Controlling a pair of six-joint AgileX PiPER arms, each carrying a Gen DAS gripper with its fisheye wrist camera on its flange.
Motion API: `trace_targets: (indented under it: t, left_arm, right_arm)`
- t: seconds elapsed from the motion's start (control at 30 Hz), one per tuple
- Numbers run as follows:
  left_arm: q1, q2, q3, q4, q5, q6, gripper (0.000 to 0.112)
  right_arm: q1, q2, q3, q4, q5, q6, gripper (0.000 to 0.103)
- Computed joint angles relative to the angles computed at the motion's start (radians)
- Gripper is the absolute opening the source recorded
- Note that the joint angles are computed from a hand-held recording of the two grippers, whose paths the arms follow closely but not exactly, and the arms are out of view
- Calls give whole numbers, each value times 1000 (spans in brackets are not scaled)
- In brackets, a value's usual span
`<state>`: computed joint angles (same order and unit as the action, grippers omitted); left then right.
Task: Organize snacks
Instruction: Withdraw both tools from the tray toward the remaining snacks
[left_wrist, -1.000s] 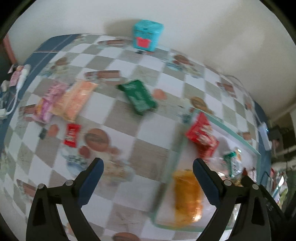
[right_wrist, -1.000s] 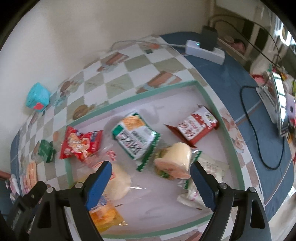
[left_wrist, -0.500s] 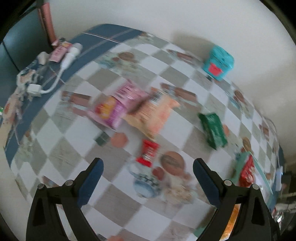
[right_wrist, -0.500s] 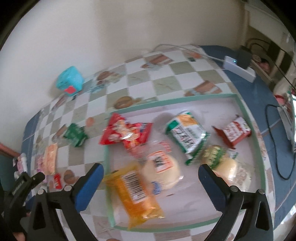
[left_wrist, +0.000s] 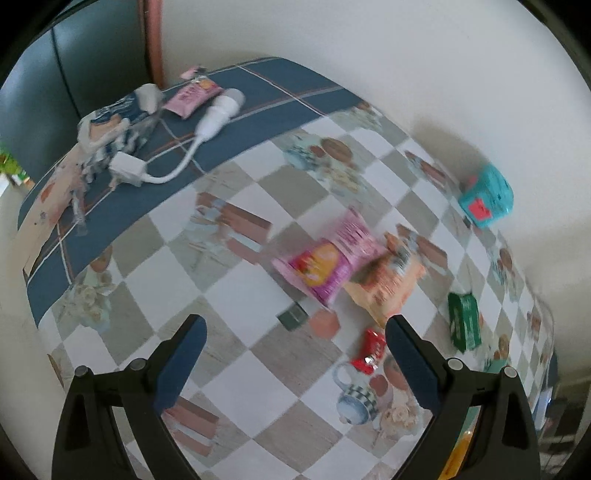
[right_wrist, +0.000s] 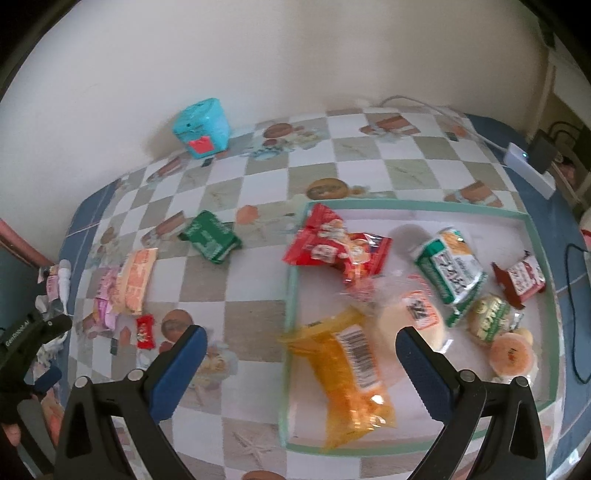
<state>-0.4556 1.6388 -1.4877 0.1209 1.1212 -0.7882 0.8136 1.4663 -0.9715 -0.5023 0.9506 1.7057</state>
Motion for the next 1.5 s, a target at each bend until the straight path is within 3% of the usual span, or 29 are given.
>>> trace_targets:
  t: [0.37, 0.8, 1.2, 1.5]
  left_arm:
    - [99, 39, -23, -70, -34, 116, 97]
    - [128, 183, -185, -117, -33, 281, 97]
    - [110, 292, -277, -111, -31, 319, 97]
    - [120, 336, -275, -137, -57, 330, 97]
  right_arm:
    - [-49, 117, -132, 3, -63, -87, 103]
    - [-142, 265, -272, 43, -161, -215, 103]
    - [-152, 452, -413, 62, -260, -274, 103]
    - [-127, 611, -585, 95, -275, -341, 103]
